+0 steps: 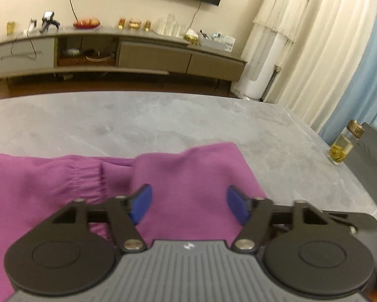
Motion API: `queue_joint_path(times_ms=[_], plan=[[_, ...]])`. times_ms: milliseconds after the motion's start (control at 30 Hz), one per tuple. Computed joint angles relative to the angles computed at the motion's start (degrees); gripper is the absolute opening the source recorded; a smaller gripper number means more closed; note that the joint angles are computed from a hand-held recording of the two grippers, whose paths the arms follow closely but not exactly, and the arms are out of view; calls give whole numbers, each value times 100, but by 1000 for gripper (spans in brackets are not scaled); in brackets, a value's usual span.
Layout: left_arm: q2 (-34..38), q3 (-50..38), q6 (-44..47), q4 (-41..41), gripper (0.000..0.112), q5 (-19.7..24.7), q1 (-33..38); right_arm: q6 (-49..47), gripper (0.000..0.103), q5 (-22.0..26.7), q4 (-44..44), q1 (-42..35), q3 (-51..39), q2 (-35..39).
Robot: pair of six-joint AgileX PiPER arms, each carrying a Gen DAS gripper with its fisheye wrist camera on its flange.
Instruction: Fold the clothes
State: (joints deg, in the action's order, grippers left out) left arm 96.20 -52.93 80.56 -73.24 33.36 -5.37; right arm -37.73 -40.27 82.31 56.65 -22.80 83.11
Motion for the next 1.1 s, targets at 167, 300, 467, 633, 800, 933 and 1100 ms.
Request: queue_joint_path(times_ms=[167,300,467,633,800,933,1100], plan=[[-114,-324,-402,802,81,881,280,-1640,9,-1871,581,1815,-769,824],[-141,-190,-310,1189,11,587,372,-1620,9,-2189,48,2203,-920,1321],[-393,-386,251,892,10,1659,1843,-1104,29,-2283,-582,2290,-894,1281],[689,-1567,180,845,10,2891,3750,-787,61,-2113,-791,2686,-692,507],[2312,-2735,-888,1538,12,2590,4152,-1403,59,-776,-1189,1714,-2240,1980],[2817,-2939,-1165,1644,19,2763,4237,-2797,50,191,-265,1002,-3444,2872],[2515,-2727,-741,1883,22,3349,4173,-4799,41,398,1625,311,-3504,2595]])
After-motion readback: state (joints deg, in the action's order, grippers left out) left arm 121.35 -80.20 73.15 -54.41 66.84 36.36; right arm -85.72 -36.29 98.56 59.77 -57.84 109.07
